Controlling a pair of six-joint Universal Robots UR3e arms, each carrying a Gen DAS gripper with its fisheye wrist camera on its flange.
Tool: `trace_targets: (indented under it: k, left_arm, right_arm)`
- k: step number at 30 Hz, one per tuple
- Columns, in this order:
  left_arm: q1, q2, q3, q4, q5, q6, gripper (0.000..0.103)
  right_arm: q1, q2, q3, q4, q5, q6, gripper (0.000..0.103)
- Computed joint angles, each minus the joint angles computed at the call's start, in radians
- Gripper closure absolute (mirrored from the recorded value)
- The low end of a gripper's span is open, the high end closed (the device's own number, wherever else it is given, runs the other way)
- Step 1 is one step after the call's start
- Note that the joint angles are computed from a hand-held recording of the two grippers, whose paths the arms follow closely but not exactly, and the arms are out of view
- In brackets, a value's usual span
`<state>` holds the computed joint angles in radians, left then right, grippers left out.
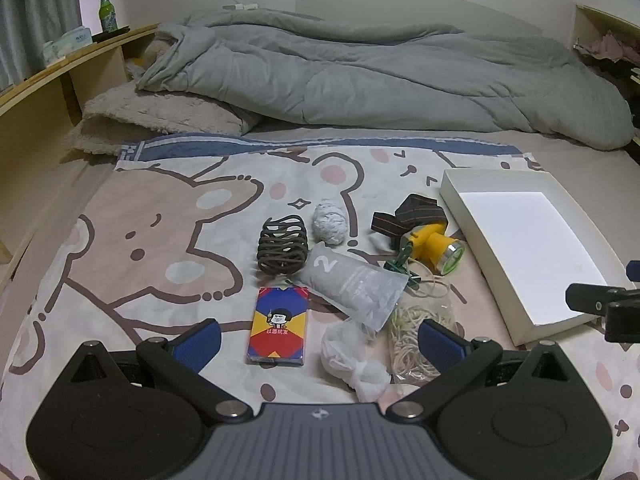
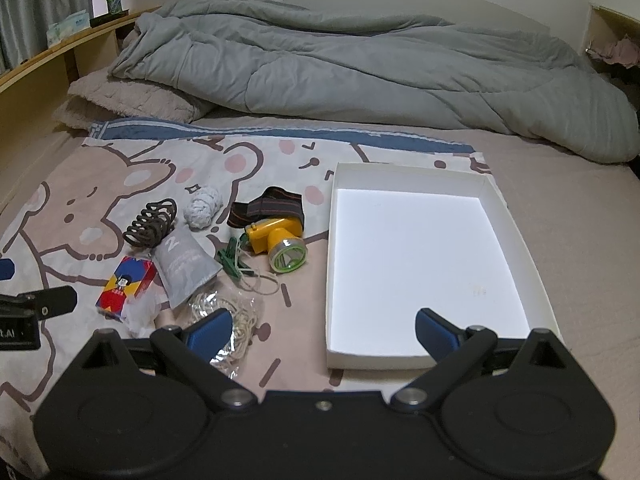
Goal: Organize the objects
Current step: 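Grasp the clear rubber-band bag with the right gripper while the left grasps the white plastic bag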
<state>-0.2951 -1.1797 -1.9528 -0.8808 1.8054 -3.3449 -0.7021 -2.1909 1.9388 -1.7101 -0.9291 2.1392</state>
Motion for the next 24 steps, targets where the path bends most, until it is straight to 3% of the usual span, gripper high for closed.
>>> trace_targets:
  k: [12, 20, 24]
  left_arm:
    - [0.075, -0.022, -0.026, 0.057, -0.061, 0.031, 0.000]
    - [0.120, -0.058, -0.094, 0.186, -0.068, 0.103, 0.000]
    - [0.147, -0.061, -0.131, 0.225, -0.097, 0.127, 0.000]
  right_arm:
    - [0.201, 0.135, -0.013, -0.194, -0.045, 0.163, 0.004]
    - [0.333, 0.271, 0.013, -0.408, -0.086, 0.294, 0.001]
    - [0.390, 0.341, 0.008, -0.443, -0.108, 0.345, 0.000]
